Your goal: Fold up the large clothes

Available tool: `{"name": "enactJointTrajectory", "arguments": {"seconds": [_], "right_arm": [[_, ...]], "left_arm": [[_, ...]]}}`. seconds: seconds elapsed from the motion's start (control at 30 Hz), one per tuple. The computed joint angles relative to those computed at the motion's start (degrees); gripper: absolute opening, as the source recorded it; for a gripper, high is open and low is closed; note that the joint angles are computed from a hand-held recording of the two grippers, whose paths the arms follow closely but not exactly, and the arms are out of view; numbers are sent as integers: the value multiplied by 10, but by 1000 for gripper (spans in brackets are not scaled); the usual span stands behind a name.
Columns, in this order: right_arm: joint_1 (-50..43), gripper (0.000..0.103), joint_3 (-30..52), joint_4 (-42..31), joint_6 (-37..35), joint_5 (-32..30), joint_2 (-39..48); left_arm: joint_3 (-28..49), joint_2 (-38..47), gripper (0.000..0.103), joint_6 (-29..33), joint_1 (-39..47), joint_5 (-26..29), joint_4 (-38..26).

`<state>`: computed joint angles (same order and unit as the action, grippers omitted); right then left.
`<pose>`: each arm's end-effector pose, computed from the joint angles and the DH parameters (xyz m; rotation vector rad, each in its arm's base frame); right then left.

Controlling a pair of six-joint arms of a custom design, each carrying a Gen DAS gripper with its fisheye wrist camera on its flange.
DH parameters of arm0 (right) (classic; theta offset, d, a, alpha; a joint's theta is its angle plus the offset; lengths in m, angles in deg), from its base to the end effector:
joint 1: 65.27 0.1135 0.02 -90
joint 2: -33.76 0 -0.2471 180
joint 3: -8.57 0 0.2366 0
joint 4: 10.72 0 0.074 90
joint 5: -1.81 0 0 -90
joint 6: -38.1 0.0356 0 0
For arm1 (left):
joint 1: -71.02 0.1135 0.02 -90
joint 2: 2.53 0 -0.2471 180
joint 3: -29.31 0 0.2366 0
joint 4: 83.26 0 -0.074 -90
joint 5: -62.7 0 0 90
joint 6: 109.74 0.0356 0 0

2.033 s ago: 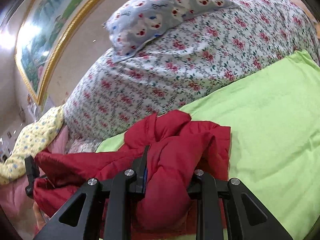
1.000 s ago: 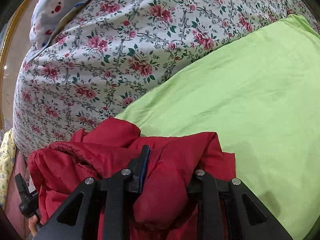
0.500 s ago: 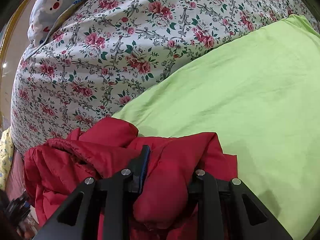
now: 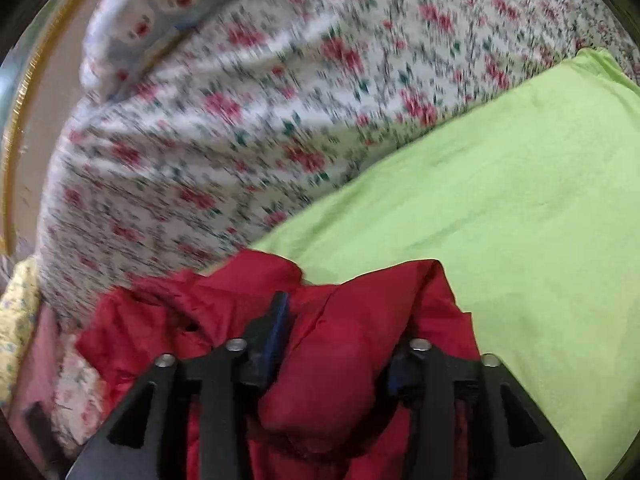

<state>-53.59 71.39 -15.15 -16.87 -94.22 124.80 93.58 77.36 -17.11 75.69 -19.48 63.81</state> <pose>0.3176 0.0695 0.1897 0.3822 2.1618 0.5819 0.2763 0.0177 0.2112 0.0194 2.4103 -0.1063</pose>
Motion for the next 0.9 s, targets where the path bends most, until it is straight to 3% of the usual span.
{"name": "enactJointTrajectory", "arguments": {"seconds": [0.07, 0.23, 0.33, 0.43, 0.7, 0.9], "right_arm": [[19, 68, -33, -14, -13, 30, -72], [123, 71, -35, -86, -106, 112, -153], [175, 70, 43, -170, -167, 117, -81], [179, 69, 98, -217, -181, 118, -4], [88, 68, 171, -205, -137, 66, 118], [81, 68, 210, -196, -128, 57, 170]], "left_arm": [[5, 10, 53, -3, 2, -1, 3], [16, 22, 53, 0, 8, 3, -1], [26, 20, 52, 11, 9, 7, -17], [53, 37, 44, 23, 36, 21, -33], [209, 197, 41, -9, 110, 92, -94], [213, 216, 41, -16, 115, 107, -83]]}}
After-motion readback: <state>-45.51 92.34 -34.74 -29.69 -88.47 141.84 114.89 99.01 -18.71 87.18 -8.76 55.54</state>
